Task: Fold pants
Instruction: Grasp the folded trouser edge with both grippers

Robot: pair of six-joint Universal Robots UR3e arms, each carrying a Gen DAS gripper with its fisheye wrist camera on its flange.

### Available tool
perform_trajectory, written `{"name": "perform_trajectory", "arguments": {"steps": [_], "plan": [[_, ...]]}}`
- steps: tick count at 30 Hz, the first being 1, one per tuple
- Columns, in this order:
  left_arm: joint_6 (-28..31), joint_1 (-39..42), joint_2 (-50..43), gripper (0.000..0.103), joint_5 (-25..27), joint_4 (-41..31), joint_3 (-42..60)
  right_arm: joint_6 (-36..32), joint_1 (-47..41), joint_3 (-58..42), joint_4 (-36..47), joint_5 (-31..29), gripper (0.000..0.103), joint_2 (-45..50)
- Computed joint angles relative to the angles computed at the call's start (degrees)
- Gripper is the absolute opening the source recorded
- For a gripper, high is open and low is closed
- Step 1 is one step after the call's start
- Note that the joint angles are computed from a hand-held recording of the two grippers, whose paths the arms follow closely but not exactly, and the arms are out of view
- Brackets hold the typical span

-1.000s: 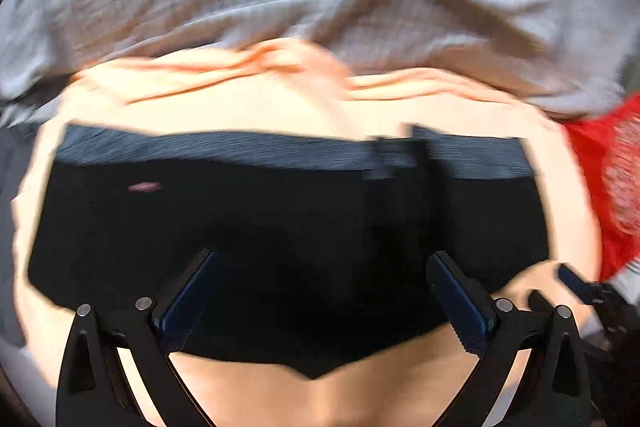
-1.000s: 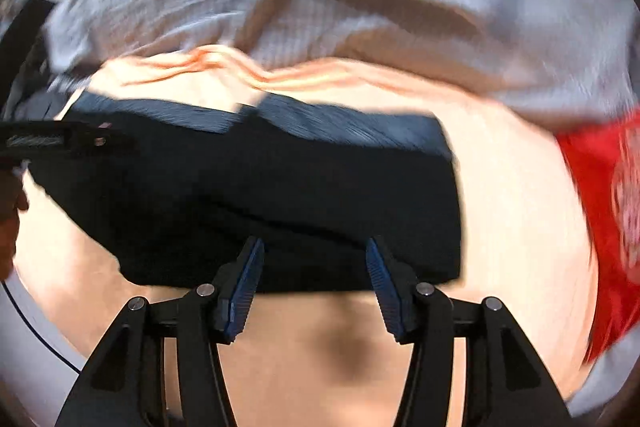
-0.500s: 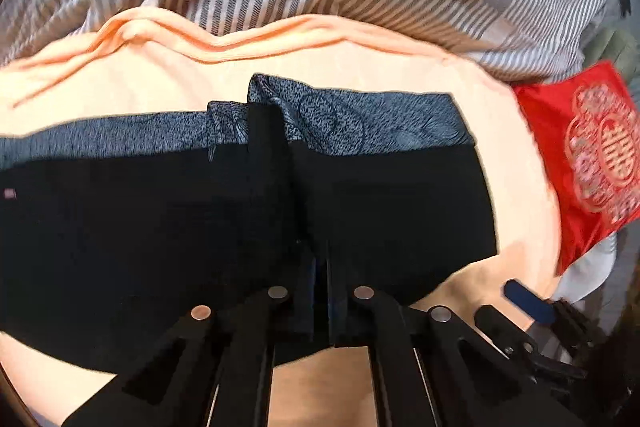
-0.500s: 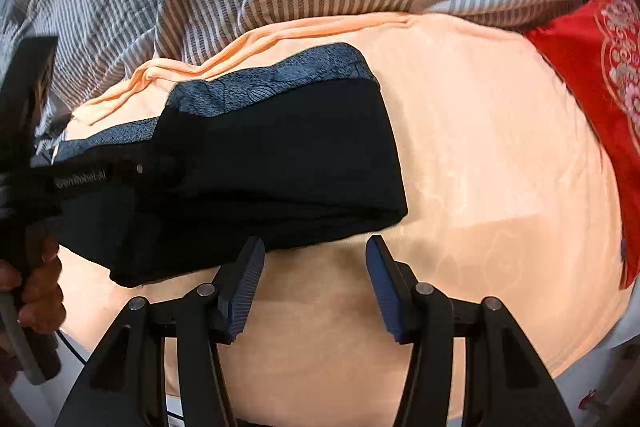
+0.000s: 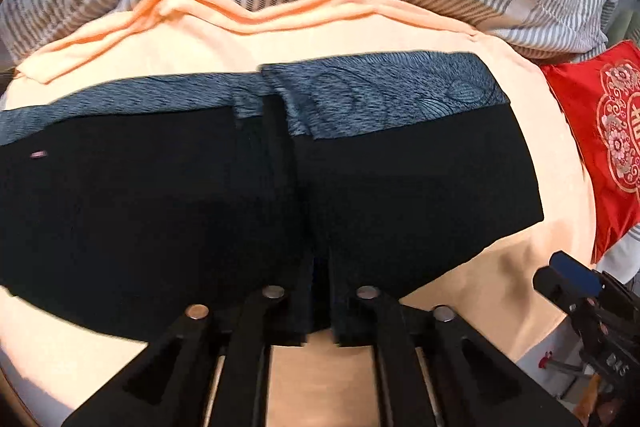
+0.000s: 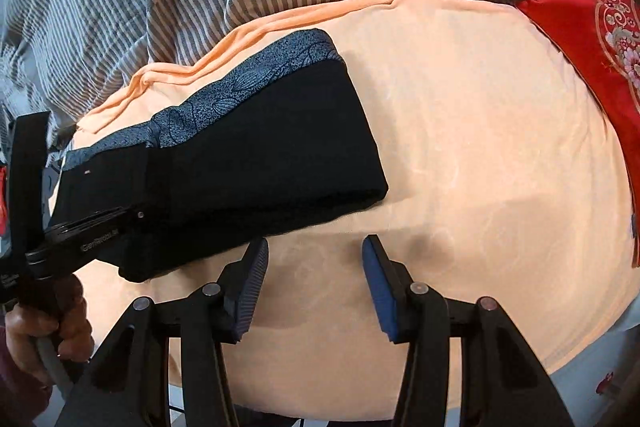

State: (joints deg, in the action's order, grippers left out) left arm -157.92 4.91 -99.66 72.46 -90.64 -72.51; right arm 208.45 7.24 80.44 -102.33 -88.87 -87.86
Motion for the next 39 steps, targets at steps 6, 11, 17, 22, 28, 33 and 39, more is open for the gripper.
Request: {"name": "perform_trajectory", "arguments": {"steps": [6,11,17,22,28,33,39], "plan": [[0.5,2.75,1.31,0.063,-1.5,-1.92,6.19,-0.13,-2.46,-0.73,-0.2,1.01,0.053,-0.48],[-3.5,-2.83,-6.12,0.063,-2.57,1.38,14.01,0.1,-2.88,-1.99,0.23,0.93,0.053,0.72],[-9.36,-7.73,-15.76,0.063,3.49,8.06,15.0,-1.23,-3.89,-3.43,-0.21,0.78,0.053,1.24],[-10.83,-0.23,-15.0,0.068,-0.85,7.54,8.26,-3.33,-4.89,-4.26,-1.66,2.66,0.053,3.14],[-9.99,0.68,-14.26,0.068,1.79,6.31,10.26,-3.9,-4.07,-7.64,-1.58,4.57,0.053,7.03],[-9.49,2.77,-8.93,0.068,3.0,5.02,7.01,-4.87,-1.6,-13.19,0.26,5.41,0.053,11.16],[-6.79,8.28,-0.4,0.068,4.72,4.9,-2.13,-3.38,1.59,-20.47,1.91,5.99,0.053,17.5]]}}
